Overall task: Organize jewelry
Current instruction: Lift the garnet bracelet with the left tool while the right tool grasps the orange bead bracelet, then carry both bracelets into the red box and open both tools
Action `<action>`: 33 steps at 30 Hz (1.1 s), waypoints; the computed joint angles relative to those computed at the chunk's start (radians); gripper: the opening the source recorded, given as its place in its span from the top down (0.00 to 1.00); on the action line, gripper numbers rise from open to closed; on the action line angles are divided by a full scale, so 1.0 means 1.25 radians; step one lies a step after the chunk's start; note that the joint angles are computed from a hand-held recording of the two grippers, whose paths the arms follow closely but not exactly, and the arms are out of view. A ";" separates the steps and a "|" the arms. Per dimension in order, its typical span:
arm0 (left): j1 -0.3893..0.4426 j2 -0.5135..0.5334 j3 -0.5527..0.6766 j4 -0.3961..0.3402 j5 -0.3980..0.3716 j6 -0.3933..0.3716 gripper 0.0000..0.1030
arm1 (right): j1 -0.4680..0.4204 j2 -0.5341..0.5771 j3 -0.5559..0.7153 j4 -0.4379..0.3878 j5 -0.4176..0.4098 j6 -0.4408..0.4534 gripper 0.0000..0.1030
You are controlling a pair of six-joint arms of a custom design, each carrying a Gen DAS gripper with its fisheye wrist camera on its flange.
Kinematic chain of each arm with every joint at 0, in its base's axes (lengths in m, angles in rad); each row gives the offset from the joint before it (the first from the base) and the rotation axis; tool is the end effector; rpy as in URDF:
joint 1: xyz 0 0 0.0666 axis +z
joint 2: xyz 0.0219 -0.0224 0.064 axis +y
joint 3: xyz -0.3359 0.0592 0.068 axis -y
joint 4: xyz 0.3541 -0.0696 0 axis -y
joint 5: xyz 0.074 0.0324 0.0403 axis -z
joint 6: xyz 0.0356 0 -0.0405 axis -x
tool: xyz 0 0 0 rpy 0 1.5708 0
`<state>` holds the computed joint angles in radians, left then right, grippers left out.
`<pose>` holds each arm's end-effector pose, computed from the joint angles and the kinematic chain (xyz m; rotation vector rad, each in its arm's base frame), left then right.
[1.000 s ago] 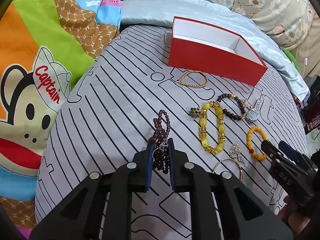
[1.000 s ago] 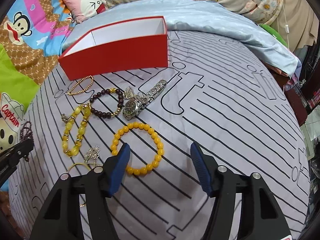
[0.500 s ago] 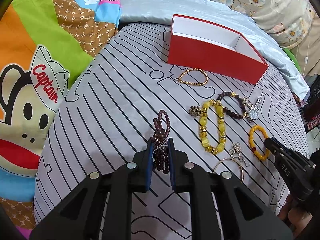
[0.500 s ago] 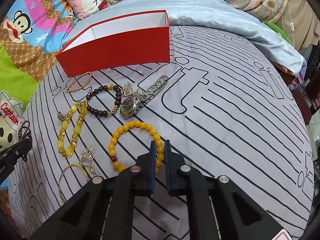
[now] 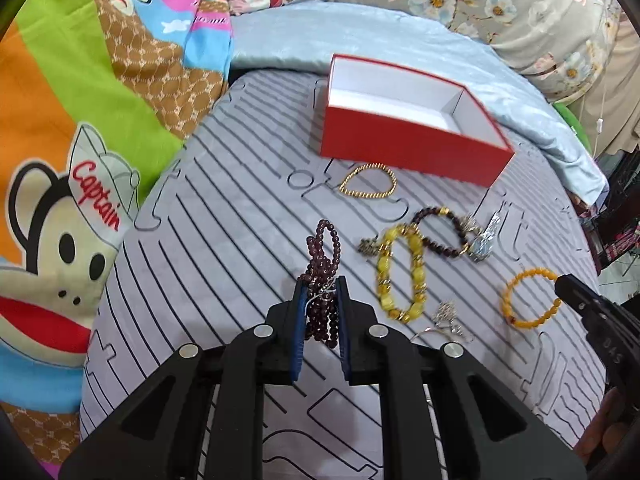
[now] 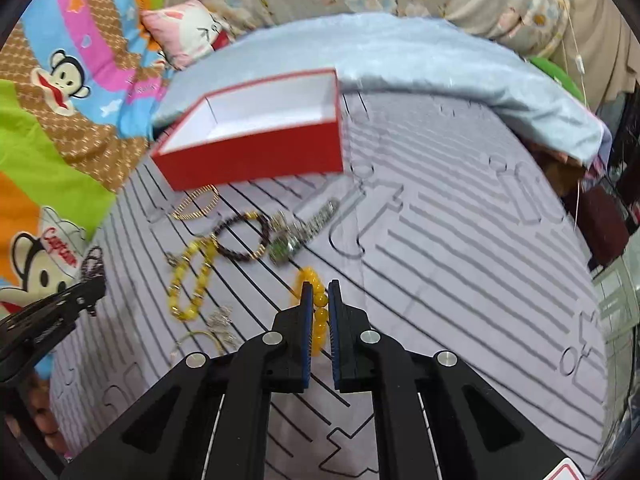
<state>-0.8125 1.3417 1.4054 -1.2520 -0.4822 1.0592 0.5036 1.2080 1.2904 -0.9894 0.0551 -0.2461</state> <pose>0.2898 -0.2825 0.3977 -0.4313 2.4989 -0.0254 0.3397 0.1845 0.4115 -0.2966 2.4754 0.2507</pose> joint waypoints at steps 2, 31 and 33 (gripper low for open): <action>0.007 0.000 0.012 0.004 0.003 -0.017 0.87 | -0.001 0.000 0.025 -0.005 -0.003 0.016 0.94; 0.299 0.539 0.693 0.042 0.196 -0.449 0.87 | -0.068 0.794 1.055 -0.229 -0.167 0.106 0.93; 0.301 0.559 0.712 0.033 0.202 -0.454 0.86 | -0.071 0.835 1.111 -0.258 -0.157 0.108 0.93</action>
<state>-0.4358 2.0401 2.2952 -1.2105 -0.2298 0.4920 0.4152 2.2515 2.6788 -1.3119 -0.1407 -0.1117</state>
